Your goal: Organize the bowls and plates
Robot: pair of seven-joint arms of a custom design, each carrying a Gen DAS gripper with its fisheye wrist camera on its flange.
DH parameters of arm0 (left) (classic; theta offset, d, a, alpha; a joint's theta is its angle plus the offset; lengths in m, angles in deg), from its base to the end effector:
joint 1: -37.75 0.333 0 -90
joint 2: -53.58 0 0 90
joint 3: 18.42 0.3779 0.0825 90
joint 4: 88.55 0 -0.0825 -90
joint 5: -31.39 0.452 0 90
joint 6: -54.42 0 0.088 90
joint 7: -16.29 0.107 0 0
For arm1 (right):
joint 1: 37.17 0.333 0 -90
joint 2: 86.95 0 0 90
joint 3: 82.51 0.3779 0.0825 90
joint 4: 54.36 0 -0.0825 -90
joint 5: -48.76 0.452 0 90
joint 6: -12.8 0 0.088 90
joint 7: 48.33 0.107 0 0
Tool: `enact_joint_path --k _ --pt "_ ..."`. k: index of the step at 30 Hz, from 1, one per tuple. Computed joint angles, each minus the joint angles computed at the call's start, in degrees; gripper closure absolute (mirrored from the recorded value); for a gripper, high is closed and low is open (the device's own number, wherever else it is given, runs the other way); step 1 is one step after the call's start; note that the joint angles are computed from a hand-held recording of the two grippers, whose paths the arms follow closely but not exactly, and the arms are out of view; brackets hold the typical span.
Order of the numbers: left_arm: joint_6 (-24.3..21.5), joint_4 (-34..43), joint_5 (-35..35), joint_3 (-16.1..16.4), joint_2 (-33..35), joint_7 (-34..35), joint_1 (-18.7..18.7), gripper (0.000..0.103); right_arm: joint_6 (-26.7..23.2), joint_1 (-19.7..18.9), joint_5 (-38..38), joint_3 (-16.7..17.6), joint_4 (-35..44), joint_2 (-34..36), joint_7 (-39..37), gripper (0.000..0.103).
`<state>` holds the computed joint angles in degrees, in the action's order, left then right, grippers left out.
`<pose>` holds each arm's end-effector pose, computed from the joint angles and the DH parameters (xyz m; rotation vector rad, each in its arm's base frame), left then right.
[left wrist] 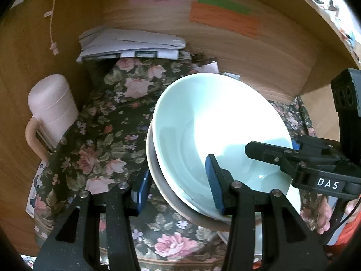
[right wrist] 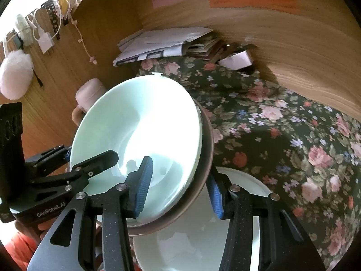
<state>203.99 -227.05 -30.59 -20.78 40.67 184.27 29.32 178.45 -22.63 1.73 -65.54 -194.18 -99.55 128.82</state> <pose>0.5229 -0.0807 0.4525 -1.1435 2.4587 -1.0947 0.4301 0.3195 0.4601 -1.5082 1.8811 -0.4402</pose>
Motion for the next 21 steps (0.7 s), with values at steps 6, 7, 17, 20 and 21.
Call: enact_joint_path --k 6,7,17,20,21 --pt "-0.53 -2.01 -0.48 -0.06 -2.26 1.03 -1.04 0.057 -1.65 -0.22 0.46 1.14 -2.89 -3.70 1.49 0.060" --pt "-0.64 -2.26 -0.35 -0.06 -2.52 0.90 -1.20 0.057 -1.68 -0.28 0.80 1.26 -3.41 -4.24 1.45 0.060" --pt "-1.69 -4.86 2.58 0.05 -4.61 -0.60 -2.86 0.057 -2.25 -1.36 5.86 3.60 -8.43 -9.15 1.03 0.060" --pt "-1.69 -5.55 2.93 0.16 -5.09 -0.55 -3.45 0.057 -1.93 -1.89 7.27 4.34 -9.66 -10.17 1.06 0.060" --pt "-1.77 -5.78 3.07 0.16 -5.22 -0.53 -3.66 0.057 -1.80 -2.13 7.72 4.65 -10.17 -10.59 1.30 0.060"
